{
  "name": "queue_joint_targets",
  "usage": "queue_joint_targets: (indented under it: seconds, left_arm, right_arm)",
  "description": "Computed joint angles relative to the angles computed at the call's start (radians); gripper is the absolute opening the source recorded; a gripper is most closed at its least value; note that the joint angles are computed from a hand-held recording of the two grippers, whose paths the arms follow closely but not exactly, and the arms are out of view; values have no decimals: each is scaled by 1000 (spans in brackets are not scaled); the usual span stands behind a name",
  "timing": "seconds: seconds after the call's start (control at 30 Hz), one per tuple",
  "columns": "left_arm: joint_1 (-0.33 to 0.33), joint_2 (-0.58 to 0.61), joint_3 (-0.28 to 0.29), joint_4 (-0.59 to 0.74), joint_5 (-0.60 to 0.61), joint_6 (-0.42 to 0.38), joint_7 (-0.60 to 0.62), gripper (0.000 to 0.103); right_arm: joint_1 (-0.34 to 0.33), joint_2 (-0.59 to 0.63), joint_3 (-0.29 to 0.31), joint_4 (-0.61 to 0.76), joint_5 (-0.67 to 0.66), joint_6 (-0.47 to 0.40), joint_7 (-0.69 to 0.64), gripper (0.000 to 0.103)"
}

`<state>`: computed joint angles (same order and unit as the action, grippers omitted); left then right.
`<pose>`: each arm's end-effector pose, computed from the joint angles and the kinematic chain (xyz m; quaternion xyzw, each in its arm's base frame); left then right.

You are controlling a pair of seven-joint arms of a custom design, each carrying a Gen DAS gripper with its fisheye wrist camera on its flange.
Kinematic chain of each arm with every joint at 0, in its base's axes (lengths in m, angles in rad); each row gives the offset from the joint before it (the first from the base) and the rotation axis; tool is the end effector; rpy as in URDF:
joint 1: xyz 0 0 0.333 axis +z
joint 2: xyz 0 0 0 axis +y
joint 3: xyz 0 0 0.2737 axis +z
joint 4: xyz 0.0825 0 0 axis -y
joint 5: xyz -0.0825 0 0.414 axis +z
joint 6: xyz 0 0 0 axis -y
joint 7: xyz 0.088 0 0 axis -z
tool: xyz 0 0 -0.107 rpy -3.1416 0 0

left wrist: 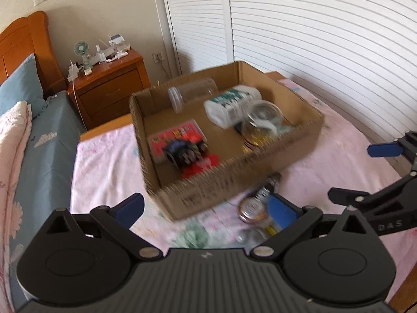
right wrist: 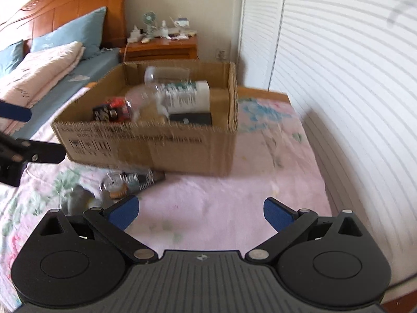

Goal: Organize rigid objects
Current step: 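Move left tool to the grey toy figure while right tool moves to the correction tape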

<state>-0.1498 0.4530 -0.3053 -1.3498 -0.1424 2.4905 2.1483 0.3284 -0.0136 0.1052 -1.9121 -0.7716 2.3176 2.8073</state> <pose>0.6918 -0.2868 0.5133 -0.3187 0.8758 -0.3148 0.1799 0.5707 0.2501 0.4957 -0.5181 0.7679 -0.3140 0.2084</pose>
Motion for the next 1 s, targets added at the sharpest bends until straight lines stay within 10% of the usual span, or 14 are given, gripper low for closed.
queue_joint_targets:
  seconds: [0.8,1.0]
  left_arm:
    - [-51,-46,18,-194,66,62,-387,100]
    - [-36,-53,4,-217,51,85,-377,78]
  right_arm:
    - [-37,-55,17,-135,86,29,52,103]
    - [-30,-35,14,-115,97,14,25,103]
